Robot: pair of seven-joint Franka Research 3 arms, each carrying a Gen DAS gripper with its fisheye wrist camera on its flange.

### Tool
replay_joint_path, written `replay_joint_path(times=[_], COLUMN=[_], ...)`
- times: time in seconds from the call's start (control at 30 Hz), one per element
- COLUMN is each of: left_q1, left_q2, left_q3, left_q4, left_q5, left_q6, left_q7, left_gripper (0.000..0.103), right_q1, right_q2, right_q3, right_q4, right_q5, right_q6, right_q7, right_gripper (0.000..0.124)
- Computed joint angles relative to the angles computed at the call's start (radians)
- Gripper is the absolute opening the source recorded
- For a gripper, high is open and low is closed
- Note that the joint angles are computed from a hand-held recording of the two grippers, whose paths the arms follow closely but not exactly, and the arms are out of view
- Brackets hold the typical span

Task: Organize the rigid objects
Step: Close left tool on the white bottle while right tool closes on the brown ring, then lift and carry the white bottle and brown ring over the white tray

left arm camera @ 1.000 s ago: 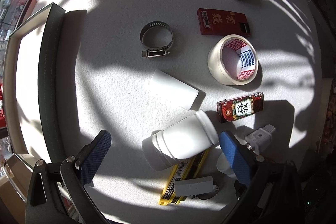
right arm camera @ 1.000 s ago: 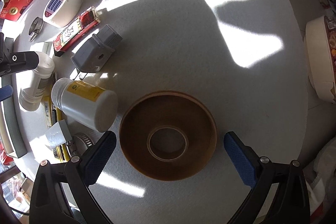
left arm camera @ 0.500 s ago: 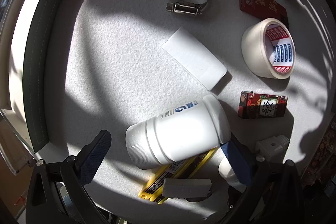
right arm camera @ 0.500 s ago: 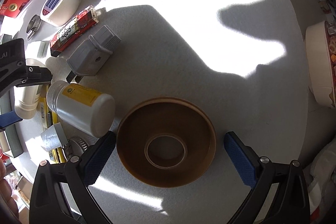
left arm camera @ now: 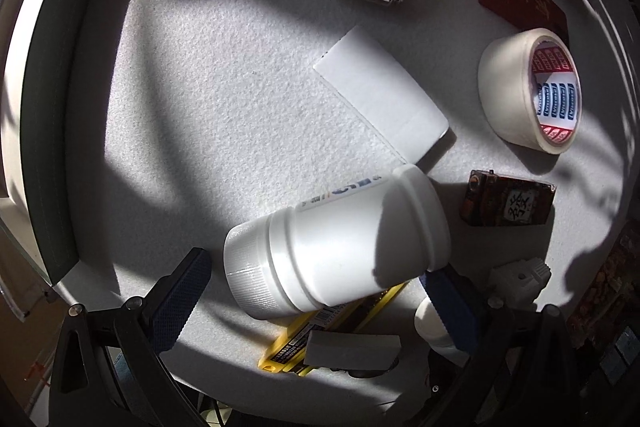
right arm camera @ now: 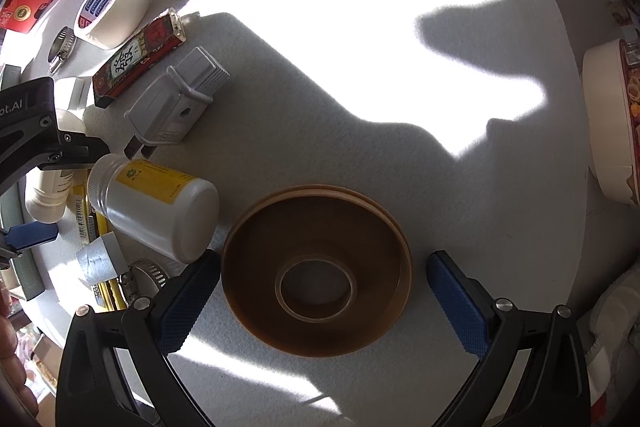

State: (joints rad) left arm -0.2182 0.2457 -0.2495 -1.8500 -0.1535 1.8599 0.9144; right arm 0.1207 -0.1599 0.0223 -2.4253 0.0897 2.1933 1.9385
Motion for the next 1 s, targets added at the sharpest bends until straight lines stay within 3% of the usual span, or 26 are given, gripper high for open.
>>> replay_joint_path(times=[0.03,0.13,0.2,0.27,0.5,0.67,0.73,0.77,0.8,0.83,0.87,1.0], left_q1=[-0.002,-0.014,-0.022,-0.014,0.037,0.047,0.03,0.022,0.015,0.009,0.0,-0.047], left_q2=[-0.001,0.0,0.01,0.003,-0.139,-0.209,-0.247,-0.257,-0.273,-0.282,-0.279,-0.142], left_q3=[0.0,-0.007,-0.012,-0.016,0.008,0.032,0.028,0.026,0.024,0.023,0.019,-0.007], left_q4=[0.003,0.025,0.043,0.031,-0.16,-0.244,-0.282,-0.295,-0.318,-0.336,-0.318,-0.193], left_q5=[0.01,0.066,0.099,0.086,0.006,-0.006,0.088,0.139,0.193,0.247,0.29,0.355], left_q6=[0.004,0.02,0.03,0.062,0.181,0.242,0.332,0.386,0.46,0.53,0.551,0.492], left_q7=[0.006,0.064,0.127,0.205,0.445,0.598,0.627,0.642,0.653,0.66,0.674,0.693], left_gripper=[0.099,0.071,0.04,0.017,0.017,0.019,0.043,0.074,0.085,0.085,0.085,0.085], right_q1=[-0.002,0.0,0.005,0.005,0.015,0.014,0.017,0.02,0.023,0.025,0.039,0.027], right_q2=[0.003,-0.003,0.002,-0.004,-0.077,-0.125,-0.139,-0.148,-0.153,-0.156,-0.156,-0.184], right_q3=[-0.003,0.004,0.007,0.008,0.025,0.008,0.019,0.028,0.032,0.034,0.054,0.029], right_q4=[0.01,0.017,0.019,0.009,-0.058,-0.073,-0.09,-0.093,-0.095,-0.098,-0.099,-0.072], right_q5=[-0.002,-0.023,-0.026,-0.026,-0.021,0.047,0.057,0.057,0.057,0.059,0.067,0.067], right_q6=[-0.009,-0.007,-0.014,-0.012,0.027,0.006,0.015,0.014,0.014,0.015,0.024,-0.035], right_q7=[-0.006,-0.008,-0.012,0.008,0.049,0.021,0.03,0.038,0.039,0.04,0.066,0.055], right_gripper=[0.101,0.088,0.088,0.088,0.088,0.088,0.088,0.088,0.088,0.088,0.088,0.088])
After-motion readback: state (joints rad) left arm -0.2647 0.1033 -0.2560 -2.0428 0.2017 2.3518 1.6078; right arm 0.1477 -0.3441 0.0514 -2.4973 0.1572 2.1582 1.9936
